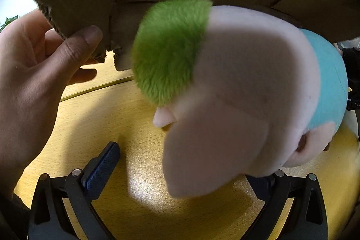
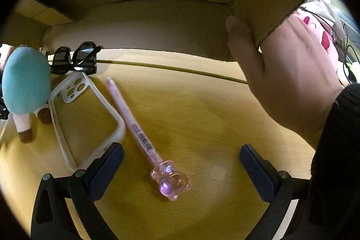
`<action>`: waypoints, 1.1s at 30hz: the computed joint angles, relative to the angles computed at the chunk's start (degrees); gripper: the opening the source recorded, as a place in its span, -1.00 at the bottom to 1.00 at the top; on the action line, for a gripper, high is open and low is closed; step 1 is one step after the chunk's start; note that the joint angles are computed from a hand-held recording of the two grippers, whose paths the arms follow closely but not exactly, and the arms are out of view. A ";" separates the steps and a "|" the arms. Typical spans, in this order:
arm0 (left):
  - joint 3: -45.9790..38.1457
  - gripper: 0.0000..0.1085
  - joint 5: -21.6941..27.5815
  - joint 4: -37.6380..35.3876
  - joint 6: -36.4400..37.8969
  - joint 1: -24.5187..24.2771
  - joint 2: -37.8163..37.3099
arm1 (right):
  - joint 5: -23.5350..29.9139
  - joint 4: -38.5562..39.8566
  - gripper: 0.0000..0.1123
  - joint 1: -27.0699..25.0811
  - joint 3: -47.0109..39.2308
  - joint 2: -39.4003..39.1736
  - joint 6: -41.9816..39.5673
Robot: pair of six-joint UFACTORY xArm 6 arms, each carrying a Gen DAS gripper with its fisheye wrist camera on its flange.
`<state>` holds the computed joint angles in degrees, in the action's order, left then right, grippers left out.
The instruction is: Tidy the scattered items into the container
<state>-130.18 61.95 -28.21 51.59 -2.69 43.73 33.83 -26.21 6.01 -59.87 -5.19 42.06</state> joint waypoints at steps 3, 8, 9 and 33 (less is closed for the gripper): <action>0.45 0.90 -0.21 -0.05 0.09 -0.02 -0.26 | -0.11 -0.08 0.83 -0.01 0.09 0.03 0.09; 0.28 0.90 -0.17 -0.02 0.03 -0.01 -0.16 | -0.15 -0.05 0.83 -0.04 0.17 -0.03 0.04; 0.64 0.90 -0.31 -0.04 0.07 -0.03 -0.37 | -0.10 -0.02 0.83 -0.04 0.16 -0.07 0.00; 0.33 0.90 -0.22 -0.01 0.02 -0.04 -0.18 | -0.45 -0.20 0.83 -0.07 0.48 0.01 0.23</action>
<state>-129.84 61.74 -28.21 51.60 -2.72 43.55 33.38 -26.41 5.94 -59.38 -5.18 42.29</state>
